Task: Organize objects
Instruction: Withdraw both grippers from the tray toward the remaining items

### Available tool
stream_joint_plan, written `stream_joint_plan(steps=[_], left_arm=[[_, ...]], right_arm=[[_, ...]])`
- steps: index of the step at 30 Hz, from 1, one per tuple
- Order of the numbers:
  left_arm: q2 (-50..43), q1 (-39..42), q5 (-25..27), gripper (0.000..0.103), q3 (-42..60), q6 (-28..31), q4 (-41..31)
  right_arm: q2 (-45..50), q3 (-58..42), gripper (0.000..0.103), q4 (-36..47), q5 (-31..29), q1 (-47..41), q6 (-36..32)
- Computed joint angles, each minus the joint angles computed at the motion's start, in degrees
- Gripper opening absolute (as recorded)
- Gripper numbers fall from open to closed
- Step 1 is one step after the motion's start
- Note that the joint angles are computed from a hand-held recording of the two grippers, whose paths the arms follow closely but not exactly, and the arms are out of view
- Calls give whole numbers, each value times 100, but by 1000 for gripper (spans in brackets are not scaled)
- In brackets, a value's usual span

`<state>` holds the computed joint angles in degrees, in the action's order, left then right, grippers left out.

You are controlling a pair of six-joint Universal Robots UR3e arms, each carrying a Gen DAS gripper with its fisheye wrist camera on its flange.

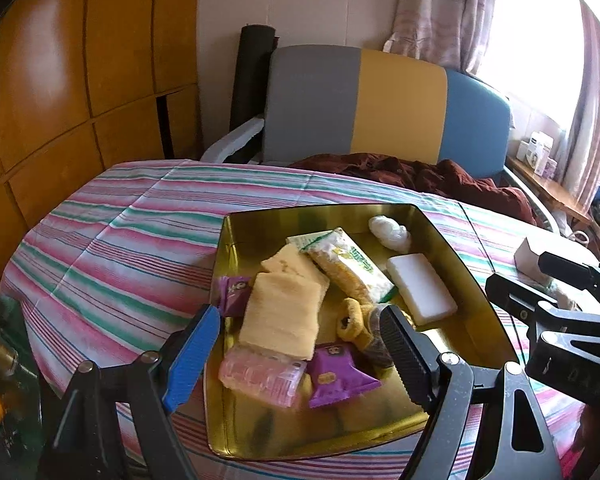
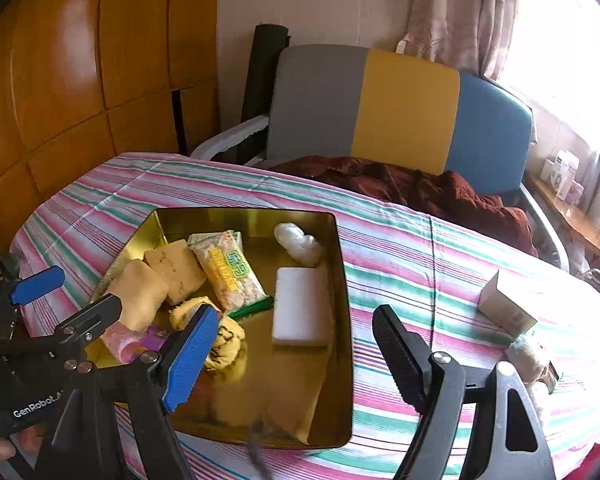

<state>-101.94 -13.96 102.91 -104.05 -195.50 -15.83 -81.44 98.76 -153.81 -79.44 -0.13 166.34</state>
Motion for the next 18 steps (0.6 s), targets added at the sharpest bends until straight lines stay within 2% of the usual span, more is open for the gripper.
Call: stream_joint_plan(steps=[10, 18], left_arm=[[-372, -290, -53, 83, 507, 145, -275], [-778, -570, -158, 83, 1052, 319, -504]], right_arm=[[88, 99, 81, 308, 158, -730, 64], [221, -143, 81, 965, 167, -1897, 17]])
